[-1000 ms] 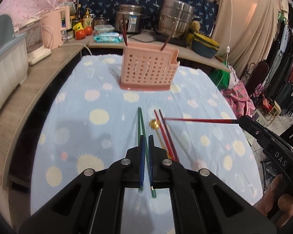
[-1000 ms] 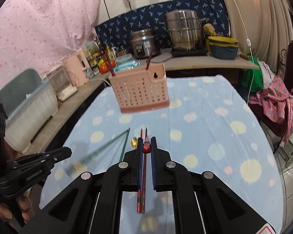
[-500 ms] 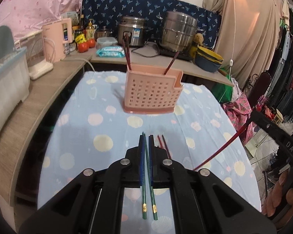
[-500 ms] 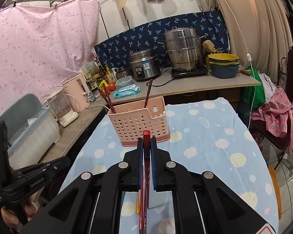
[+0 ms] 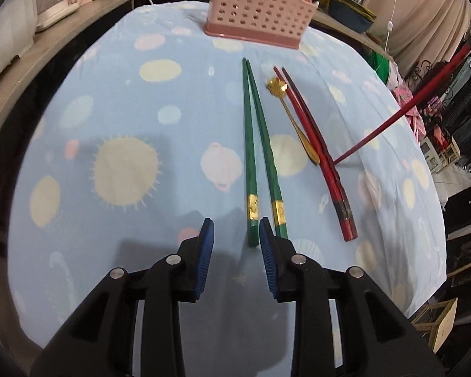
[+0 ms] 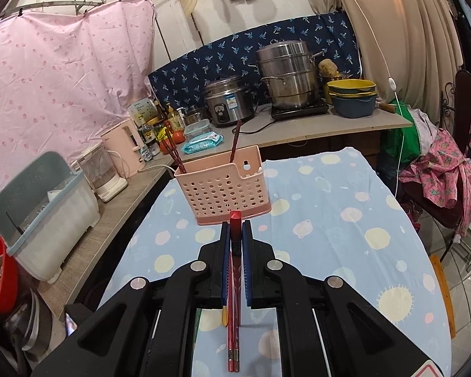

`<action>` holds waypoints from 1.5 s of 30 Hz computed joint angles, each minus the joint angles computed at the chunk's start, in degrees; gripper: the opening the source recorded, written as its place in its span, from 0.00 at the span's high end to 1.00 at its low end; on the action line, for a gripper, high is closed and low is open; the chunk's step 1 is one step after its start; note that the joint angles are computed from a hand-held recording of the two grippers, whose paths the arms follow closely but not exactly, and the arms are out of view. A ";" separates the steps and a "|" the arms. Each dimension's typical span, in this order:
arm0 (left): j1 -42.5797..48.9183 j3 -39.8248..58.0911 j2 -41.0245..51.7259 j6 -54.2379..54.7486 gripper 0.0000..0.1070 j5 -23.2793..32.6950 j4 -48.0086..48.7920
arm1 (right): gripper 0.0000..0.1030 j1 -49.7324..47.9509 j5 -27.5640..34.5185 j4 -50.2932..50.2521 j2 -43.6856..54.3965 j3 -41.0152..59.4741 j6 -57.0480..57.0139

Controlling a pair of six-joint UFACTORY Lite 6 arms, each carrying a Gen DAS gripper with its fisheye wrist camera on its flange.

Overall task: Organize utensils
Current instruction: 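Lift both chopsticks and carry them up over the pink holder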

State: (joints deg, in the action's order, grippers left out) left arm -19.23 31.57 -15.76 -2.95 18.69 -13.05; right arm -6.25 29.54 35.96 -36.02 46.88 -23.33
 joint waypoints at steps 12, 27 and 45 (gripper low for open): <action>-1.70 2.49 5.82 -6.68 0.75 -3.89 7.98 | 0.93 -0.07 0.20 -0.09 -0.85 -1.11 -0.02; 2.89 3.88 -2.71 4.01 0.93 1.00 -1.39 | 0.93 0.88 -0.91 -1.47 -1.00 -1.46 1.26; 7.43 51.79 13.35 3.17 0.94 9.53 4.57 | 0.93 -0.09 -1.68 4.20 18.71 21.11 -5.33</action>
